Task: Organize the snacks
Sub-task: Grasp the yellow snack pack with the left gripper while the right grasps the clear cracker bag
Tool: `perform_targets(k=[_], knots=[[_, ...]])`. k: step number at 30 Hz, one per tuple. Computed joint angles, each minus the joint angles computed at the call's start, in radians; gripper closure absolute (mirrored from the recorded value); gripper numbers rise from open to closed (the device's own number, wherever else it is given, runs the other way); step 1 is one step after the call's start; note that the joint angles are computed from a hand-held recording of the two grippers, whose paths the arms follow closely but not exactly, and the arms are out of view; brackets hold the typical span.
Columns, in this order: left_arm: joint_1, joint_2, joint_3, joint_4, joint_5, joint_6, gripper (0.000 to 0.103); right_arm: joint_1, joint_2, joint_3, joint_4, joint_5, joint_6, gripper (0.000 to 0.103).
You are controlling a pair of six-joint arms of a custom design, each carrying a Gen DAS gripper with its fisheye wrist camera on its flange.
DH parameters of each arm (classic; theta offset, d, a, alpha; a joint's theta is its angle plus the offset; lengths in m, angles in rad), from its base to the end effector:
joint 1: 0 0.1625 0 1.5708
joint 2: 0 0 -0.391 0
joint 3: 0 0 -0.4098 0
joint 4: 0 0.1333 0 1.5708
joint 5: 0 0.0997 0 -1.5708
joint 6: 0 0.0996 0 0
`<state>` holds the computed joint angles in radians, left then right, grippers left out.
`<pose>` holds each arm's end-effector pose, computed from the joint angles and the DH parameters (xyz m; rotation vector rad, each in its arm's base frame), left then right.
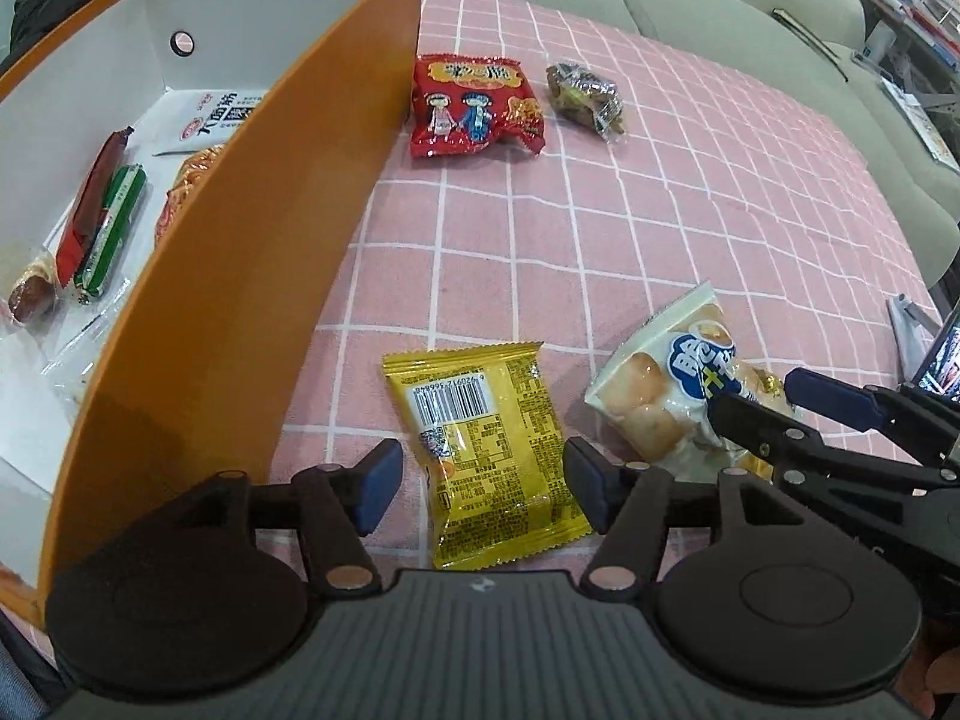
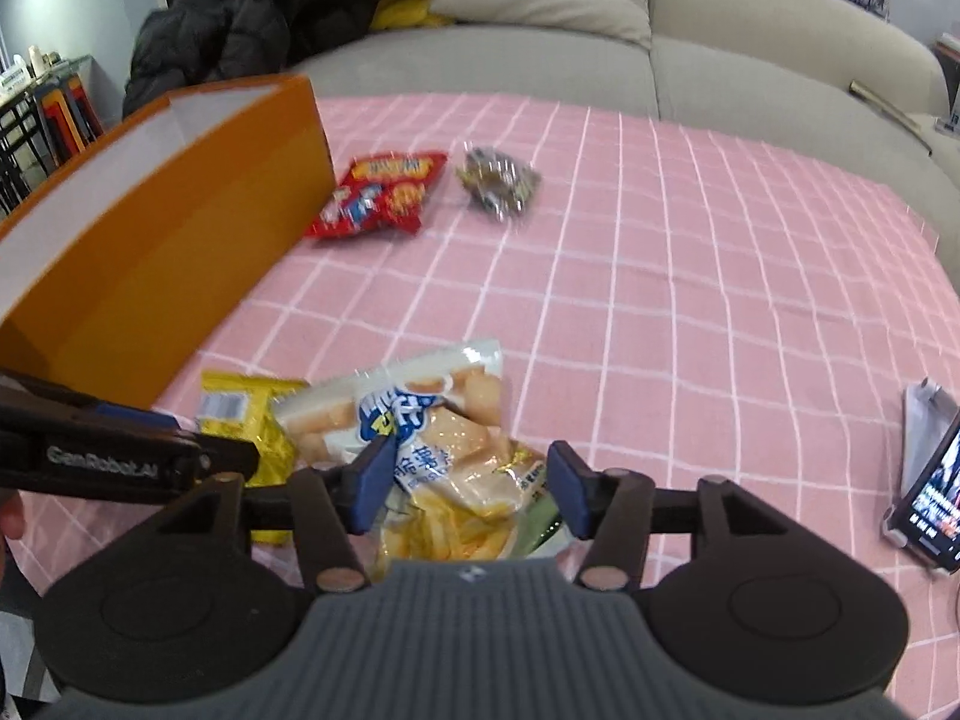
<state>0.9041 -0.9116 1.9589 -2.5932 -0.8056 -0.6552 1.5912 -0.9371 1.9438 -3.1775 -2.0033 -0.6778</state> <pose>-0.1763 -0.5512 0.0424 0.0265 2.4601 -0.5836 0.1034 -0.5820 0.1129 0.6935 -2.4004 0.5530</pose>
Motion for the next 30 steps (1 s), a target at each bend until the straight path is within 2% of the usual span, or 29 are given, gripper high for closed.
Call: perform_targets(k=[2, 5, 6, 10, 13, 15, 23, 25, 30], knots=[[0.005, 0.006, -0.011, 0.013, -0.006, -0.008, 0.027, -0.005, 0.005, -0.011, 0.015, 0.000, 0.010, 0.048], [0.010, 0.022, -0.032, 0.033, -0.012, -0.007, 0.022, -0.010, 0.014, -0.028, 0.037, -0.010, 0.024, 0.041], [0.011, 0.029, -0.039, 0.040, -0.010, -0.007, 0.022, -0.015, 0.015, -0.034, 0.045, -0.009, 0.037, 0.036], [0.015, 0.052, -0.070, 0.074, 0.001, -0.008, 0.017, -0.039, 0.000, -0.049, 0.116, 0.027, 0.116, 0.029], [0.016, 0.067, -0.089, 0.106, 0.013, -0.002, 0.017, -0.050, -0.007, -0.053, 0.149, 0.050, 0.150, 0.027], [0.014, 0.073, -0.097, 0.124, 0.019, 0.008, 0.017, -0.050, -0.008, -0.050, 0.146, 0.052, 0.141, 0.027], [0.000, 0.083, -0.101, 0.159, 0.055, 0.038, 0.035, -0.024, -0.002, -0.030, 0.106, 0.035, 0.117, 0.054], [0.001, 0.077, -0.092, 0.144, 0.053, 0.045, 0.039, -0.019, -0.007, -0.024, 0.105, 0.037, 0.120, 0.064], [0.002, 0.066, -0.072, 0.106, 0.047, 0.062, 0.041, -0.007, -0.019, -0.009, 0.098, 0.034, 0.131, 0.075]])
